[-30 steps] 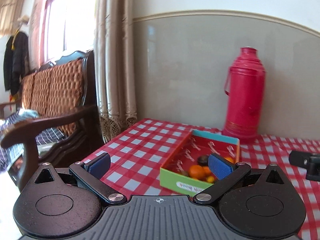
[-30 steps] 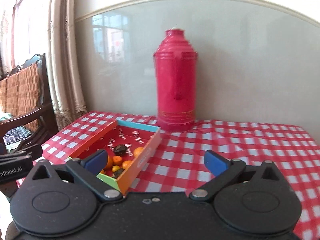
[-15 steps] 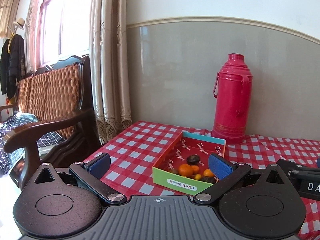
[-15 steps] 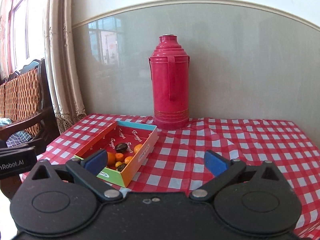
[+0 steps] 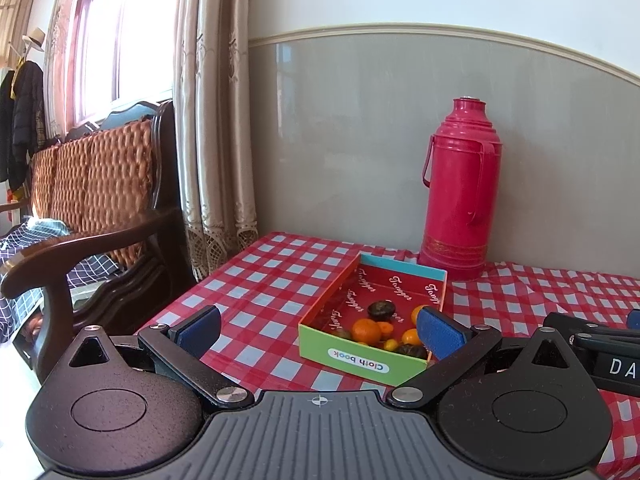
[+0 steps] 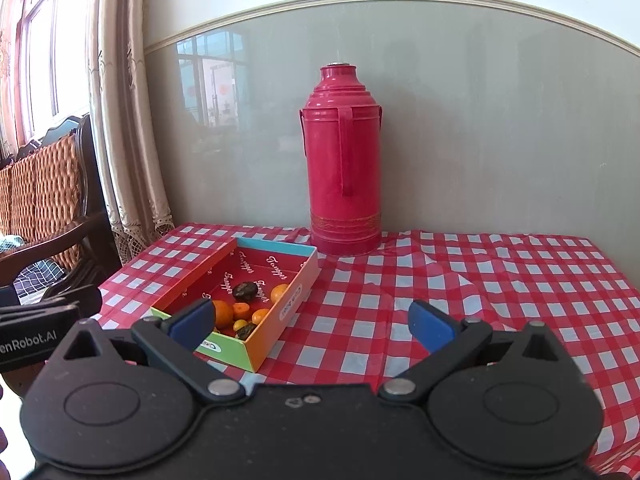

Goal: Organize fruits

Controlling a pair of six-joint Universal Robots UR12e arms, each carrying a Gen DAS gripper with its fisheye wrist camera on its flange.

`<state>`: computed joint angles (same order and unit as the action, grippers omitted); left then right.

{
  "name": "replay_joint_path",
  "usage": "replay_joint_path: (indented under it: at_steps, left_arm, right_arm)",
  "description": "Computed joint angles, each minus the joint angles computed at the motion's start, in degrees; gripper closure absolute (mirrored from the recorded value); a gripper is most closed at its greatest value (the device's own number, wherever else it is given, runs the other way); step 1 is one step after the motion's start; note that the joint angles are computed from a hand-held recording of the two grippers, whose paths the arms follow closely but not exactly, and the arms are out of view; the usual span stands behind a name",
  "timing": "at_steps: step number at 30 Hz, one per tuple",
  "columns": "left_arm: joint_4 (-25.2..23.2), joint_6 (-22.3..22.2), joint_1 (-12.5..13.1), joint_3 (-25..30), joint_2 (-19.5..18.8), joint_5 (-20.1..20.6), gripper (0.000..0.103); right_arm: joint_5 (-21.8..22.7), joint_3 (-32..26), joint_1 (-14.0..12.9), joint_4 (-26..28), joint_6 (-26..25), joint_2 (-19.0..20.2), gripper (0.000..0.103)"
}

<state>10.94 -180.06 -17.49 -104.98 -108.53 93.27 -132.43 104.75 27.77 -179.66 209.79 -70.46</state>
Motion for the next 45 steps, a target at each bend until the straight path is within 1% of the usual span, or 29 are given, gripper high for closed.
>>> replay_joint_path:
  at_steps: [14, 31, 45]
  left_arm:
    - [0.38, -0.03, -0.25, 0.04, -0.29, 0.34, 0.000]
    - [-1.62, 0.27, -0.57, 0.34, -0.09, 0.11, 0.000]
    - [-1.78, 0.10, -0.48, 0.46, -0.09, -0.01, 0.000]
  right_arm:
    - [0.22, 0.04, -0.02, -0.16, 0.02, 0.07, 0.006]
    - [0.37, -0.26, 0.07, 0.10, 0.16, 0.24, 0.006]
    - [0.41, -0.34, 0.06, -0.06, -0.06, 0.35, 0.006]
